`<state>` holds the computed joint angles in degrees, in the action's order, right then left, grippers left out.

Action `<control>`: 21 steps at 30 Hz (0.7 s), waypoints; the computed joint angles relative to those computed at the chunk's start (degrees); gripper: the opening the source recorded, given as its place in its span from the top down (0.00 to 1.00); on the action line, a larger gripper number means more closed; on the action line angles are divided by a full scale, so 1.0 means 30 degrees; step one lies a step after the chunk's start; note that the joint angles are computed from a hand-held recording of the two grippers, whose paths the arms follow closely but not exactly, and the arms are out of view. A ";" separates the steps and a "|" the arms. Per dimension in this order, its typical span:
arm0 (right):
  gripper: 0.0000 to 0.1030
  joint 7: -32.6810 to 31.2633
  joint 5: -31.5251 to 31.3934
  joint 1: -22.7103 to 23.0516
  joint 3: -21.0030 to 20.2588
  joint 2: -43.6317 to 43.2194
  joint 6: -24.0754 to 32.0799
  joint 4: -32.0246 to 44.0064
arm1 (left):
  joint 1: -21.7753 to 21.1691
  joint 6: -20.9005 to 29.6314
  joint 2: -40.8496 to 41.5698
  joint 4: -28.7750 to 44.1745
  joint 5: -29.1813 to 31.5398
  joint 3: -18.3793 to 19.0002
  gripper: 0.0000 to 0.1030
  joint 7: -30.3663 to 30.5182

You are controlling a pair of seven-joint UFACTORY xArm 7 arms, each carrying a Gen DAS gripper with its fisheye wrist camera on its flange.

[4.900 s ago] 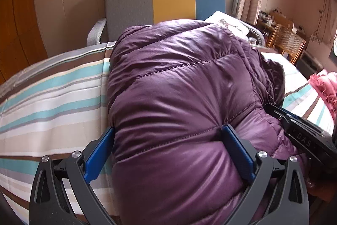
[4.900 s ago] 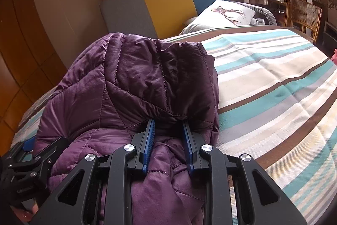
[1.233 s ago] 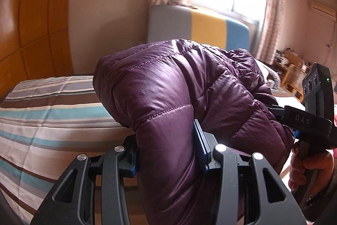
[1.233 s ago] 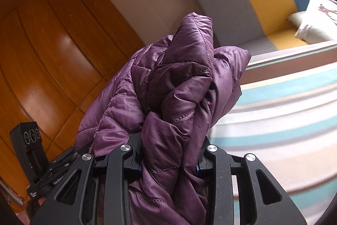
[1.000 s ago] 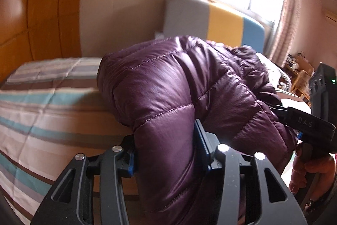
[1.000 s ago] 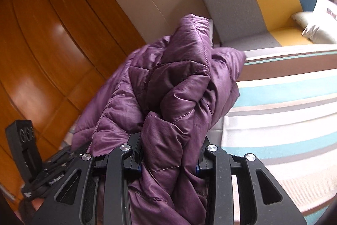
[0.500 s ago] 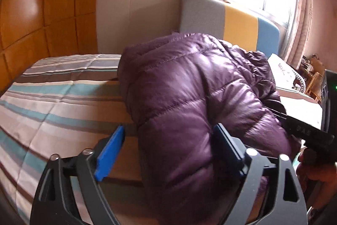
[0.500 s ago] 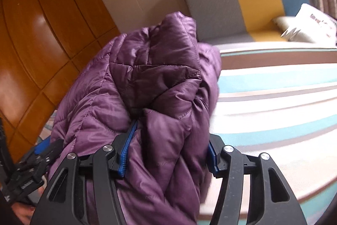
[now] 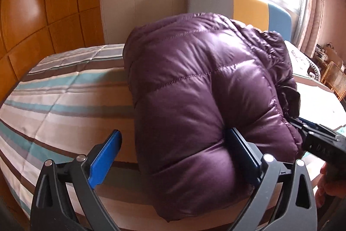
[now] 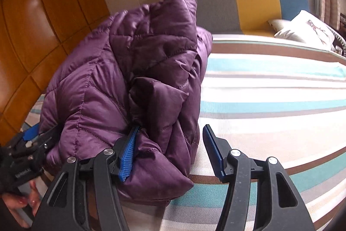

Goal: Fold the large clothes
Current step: 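Set the folded jacket down on the bed and open both tools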

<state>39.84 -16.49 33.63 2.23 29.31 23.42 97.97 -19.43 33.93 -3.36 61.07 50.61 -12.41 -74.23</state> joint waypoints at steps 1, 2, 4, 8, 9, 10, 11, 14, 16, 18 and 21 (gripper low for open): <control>0.42 0.0032 -0.0017 0.0031 -0.0047 0.0109 0.0155 0.0141 | 0.0025 -0.0103 0.0070 -0.0083 0.0231 -0.0002 0.05 -0.0311; 0.42 0.0082 -0.0031 0.0049 -0.0072 0.0099 0.0168 0.0098 | 0.0039 -0.0201 0.0151 -0.0123 0.0325 0.0020 0.05 -0.0549; 0.38 0.0085 0.0082 -0.0034 -0.0003 0.0066 0.0070 0.0002 | 0.0034 -0.0337 0.0195 -0.0177 0.0188 0.0088 0.05 -0.0851; 0.36 0.0350 0.0162 -0.0077 -0.0055 -0.0068 -0.0137 -0.0259 | -0.0141 0.0271 0.0051 -0.0076 0.0418 -0.0053 0.05 -0.1227; 0.35 0.0620 -0.0104 0.0116 -0.0277 -0.0210 -0.0257 -0.0444 | -0.0191 0.0418 -0.0041 -0.0083 0.0428 -0.0105 0.05 -0.1308; 0.34 0.0962 -0.0489 0.0358 -0.0552 -0.0363 -0.0358 -0.0574 | -0.0238 0.0577 -0.0181 -0.0119 0.0412 -0.0166 0.03 -0.1422; 0.34 0.1146 -0.0740 0.0467 -0.0677 -0.0317 -0.0273 -0.0373 | -0.0288 0.0829 -0.0359 -0.0171 0.0326 -0.0252 0.02 -0.1524; 0.33 0.2008 -0.1402 0.0685 -0.0859 -0.1004 -0.0657 -0.1161 | -0.0298 0.0934 -0.0984 -0.0537 -0.0361 -0.0395 0.02 -0.1550; 0.33 0.2754 -0.1876 0.0855 -0.0958 -0.1698 -0.1040 -0.2022 | -0.0231 0.1045 -0.1457 -0.0828 -0.0961 -0.0564 0.02 -0.1664; 0.30 0.3279 -0.2383 0.0965 -0.0936 -0.2216 -0.1014 -0.2493 | -0.0153 0.1125 -0.1789 -0.1025 -0.1505 -0.0763 0.02 -0.1642; 0.21 0.4498 -0.3682 0.1243 -0.1043 -0.3102 -0.1102 -0.3377 | -0.0075 0.1561 -0.2227 -0.1211 -0.2005 -0.1186 0.02 -0.1715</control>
<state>53.33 -27.53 37.35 -0.90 20.00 20.11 87.83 -19.65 38.61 -10.04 57.44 44.60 -15.97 -79.37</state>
